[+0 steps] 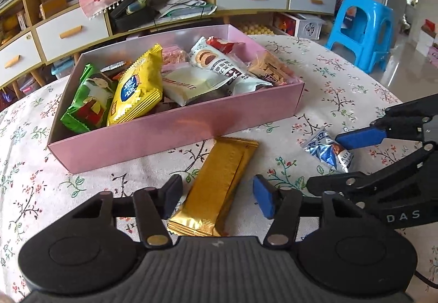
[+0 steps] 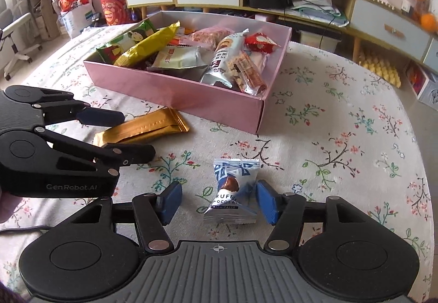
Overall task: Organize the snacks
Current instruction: 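Grasp the gold wafer bar with the left tool while the right tool grasps the blue-white chocolate pack, then lower both held packs into the pink box and open both tools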
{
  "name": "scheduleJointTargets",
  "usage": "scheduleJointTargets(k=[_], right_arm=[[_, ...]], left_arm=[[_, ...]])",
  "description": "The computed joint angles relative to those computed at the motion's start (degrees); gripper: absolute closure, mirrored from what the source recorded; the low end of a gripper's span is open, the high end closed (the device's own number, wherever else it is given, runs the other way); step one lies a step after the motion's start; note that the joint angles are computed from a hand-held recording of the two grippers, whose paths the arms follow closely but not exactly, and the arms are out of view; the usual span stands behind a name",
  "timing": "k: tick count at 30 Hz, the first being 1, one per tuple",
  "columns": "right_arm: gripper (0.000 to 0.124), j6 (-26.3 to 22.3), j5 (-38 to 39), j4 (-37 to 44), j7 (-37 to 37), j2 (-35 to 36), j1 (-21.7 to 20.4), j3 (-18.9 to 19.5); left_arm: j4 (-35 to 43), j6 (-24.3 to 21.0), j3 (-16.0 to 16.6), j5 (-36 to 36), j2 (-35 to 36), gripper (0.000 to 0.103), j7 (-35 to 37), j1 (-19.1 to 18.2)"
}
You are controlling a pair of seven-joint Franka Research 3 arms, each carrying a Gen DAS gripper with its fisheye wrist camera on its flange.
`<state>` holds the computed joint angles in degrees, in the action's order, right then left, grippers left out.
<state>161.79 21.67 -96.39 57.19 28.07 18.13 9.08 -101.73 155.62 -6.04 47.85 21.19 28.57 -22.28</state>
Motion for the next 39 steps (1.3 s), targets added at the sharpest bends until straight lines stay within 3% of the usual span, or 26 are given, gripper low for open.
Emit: scheduleJointTargets(k=[3,5,7,11,24,31,39], right_arm=[[0.074,0.35,-0.44,-0.14,0.40,-0.08,0.40,-0.38],[0.089,0.34,-0.64,-0.23,0.38,-0.23,0.49,-0.36],[0.095,-0.01,-1.03,-0.19,0.44,-0.37,0.70,-0.48],[0.096,-0.19,-2.60,-0.35,1.13,-0.64,1.60,-1.28],[0.100,-8.82,1.60,4.07,7.67,-0.17,-0.05,-0.66],[0.100,-11.34,6.82,6.34,7.94,-0.46,-1.62,0.97],[0.100,-10.15,10.62,10.91,9.29,0.92,-1.47,1.54]], left_arm=[[-0.04,-0.13,-0.17,-0.35,-0.12,0.068,0.41,0.12],[-0.10,-0.25,-0.39,-1.17,-0.22,0.071,0.72,0.35],[-0.25,-0.33,-0.39,-1.68,-0.40,0.076,0.50,0.44],[-0.63,-0.90,-0.78,-3.27,-0.95,0.077,0.42,0.80],[-4.26,0.08,-1.90,-7.90,-4.39,0.077,-0.30,2.57],[-5.96,2.72,-1.45,-6.16,-6.60,0.077,-3.67,2.94],[-4.77,4.12,-0.18,-0.96,-7.08,0.077,-11.40,3.25]])
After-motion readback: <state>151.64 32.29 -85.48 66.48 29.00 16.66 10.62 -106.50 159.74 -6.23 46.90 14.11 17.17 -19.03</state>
